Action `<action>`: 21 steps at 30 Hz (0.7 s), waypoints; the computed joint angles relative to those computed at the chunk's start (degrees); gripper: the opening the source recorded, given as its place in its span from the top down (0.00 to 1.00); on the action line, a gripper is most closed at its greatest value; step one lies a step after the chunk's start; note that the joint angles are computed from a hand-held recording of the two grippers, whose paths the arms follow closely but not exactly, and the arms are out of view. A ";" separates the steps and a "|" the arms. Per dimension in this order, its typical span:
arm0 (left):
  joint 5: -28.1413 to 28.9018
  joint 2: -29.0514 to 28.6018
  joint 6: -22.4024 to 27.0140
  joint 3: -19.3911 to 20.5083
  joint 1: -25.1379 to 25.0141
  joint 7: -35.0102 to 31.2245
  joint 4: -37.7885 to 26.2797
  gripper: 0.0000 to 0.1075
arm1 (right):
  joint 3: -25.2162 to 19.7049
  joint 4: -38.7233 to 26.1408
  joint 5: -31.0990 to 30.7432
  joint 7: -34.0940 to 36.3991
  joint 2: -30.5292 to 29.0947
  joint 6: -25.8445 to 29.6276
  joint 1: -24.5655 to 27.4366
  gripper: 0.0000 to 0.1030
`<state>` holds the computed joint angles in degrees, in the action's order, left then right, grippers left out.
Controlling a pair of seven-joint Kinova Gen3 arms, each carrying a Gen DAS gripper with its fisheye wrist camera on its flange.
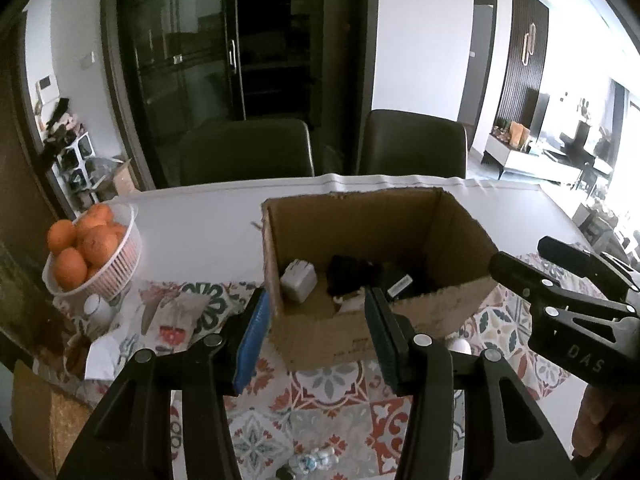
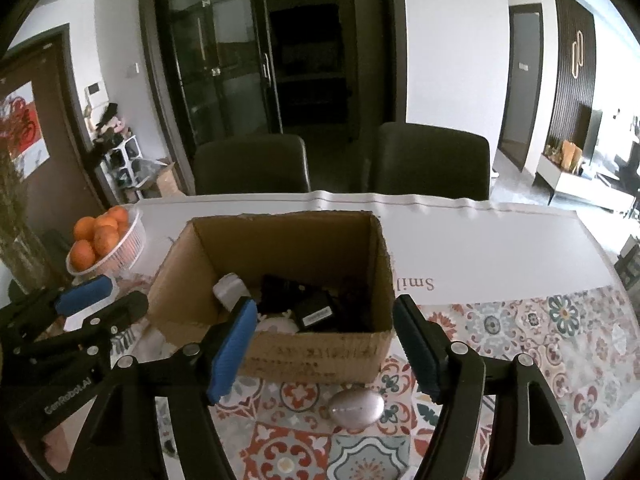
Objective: Organize rigid objects
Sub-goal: 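Open both tools to release the black items and withdraw, then move both open tools back toward the figurine and white charger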
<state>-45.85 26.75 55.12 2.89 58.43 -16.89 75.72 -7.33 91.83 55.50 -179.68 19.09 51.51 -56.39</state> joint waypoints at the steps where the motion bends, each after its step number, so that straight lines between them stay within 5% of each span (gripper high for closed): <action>1: -0.03 -0.49 -0.36 -0.07 0.17 0.69 1.02 0.55 | -0.09 0.09 0.37 -0.28 0.00 0.55 -0.58 0.31; 21: -7.66 -3.96 -0.52 3.81 3.56 19.85 15.13 0.52 | -3.36 4.39 7.38 -17.32 2.03 13.23 -9.86 0.26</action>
